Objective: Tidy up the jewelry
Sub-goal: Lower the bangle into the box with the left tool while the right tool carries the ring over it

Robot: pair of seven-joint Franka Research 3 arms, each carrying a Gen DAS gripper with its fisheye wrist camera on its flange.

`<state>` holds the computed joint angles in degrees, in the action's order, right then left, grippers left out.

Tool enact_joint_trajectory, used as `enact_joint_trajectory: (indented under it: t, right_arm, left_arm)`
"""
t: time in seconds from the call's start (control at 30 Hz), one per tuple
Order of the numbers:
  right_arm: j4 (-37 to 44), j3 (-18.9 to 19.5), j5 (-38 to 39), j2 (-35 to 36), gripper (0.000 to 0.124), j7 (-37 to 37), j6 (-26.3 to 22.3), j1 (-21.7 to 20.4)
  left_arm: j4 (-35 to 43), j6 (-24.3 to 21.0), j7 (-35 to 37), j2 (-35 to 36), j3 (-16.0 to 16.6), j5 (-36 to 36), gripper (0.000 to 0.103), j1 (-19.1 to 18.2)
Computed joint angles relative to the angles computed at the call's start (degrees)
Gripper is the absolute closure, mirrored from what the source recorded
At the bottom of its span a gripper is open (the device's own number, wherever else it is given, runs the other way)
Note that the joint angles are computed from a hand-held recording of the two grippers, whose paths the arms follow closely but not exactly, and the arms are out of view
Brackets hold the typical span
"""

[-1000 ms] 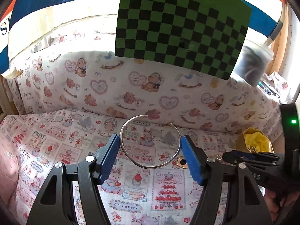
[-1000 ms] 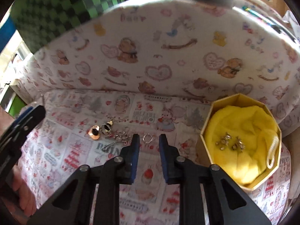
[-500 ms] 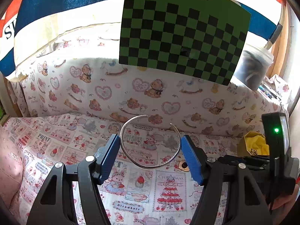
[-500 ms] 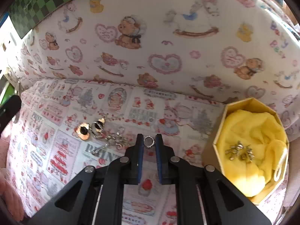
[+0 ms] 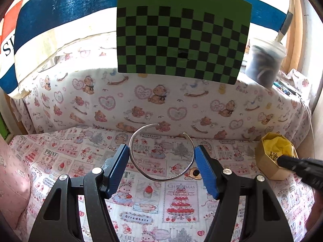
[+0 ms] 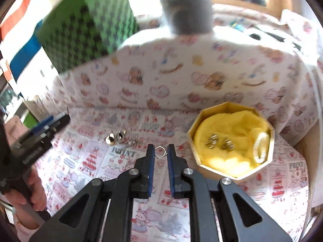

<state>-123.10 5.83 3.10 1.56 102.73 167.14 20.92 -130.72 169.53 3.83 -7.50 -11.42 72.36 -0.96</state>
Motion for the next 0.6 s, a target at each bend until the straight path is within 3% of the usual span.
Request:
enact_joint_trajectory:
  t: [0.07,0.13,0.23,0.33,0.4,0.43,0.5,0.6]
  right_arm:
    - [0.11,0.12,7.27,-0.16,0.113,-4.17,0.44,-0.67]
    - [0.42,-0.31,9.55,-0.26,0.113,-4.24,0.69,-1.20]
    - [-0.25,-0.65,14.63,-1.11,0.113,-7.44,1.58,-2.15]
    - [-2.22,-1.22,22.35,-3.64,0.113,-13.33,3.49,-2.60]
    - [-3.98,-1.26,22.38,-5.10,0.113,-12.93,5.92,-2.99]
    - [-4.75,-0.74,18.14,-5.54,0.113,-9.32,7.25,-4.12]
    - [-6.16,-0.46,14.31,-6.41,0.113,-5.70,9.48,-5.42]
    - [-5.24,-5.32,32.06,-6.35,0.113,-19.66,9.31,0.12]
  left_arm:
    - [0.02,0.23,0.07,0.05,-0.04,0.19,0.037,-0.08]
    - [-0.46,0.18,3.19,-0.31,0.14,-2.86,0.037,-0.70]
    - [-1.75,4.64,3.87,-2.00,0.36,-3.98,0.037,-0.34]
    - [-1.97,4.97,2.09,-4.11,-2.07,-1.38,0.037,1.09]
    - [-0.99,4.56,1.31,-4.26,-3.35,0.01,0.037,1.23]
    - [-0.44,5.13,4.33,-3.60,-2.91,-3.13,0.037,0.11]
    - [0.08,7.02,18.15,-1.50,0.12,-18.24,0.037,-4.98]
    - [3.44,6.35,36.89,2.33,2.47,-38.19,0.037,-12.40]
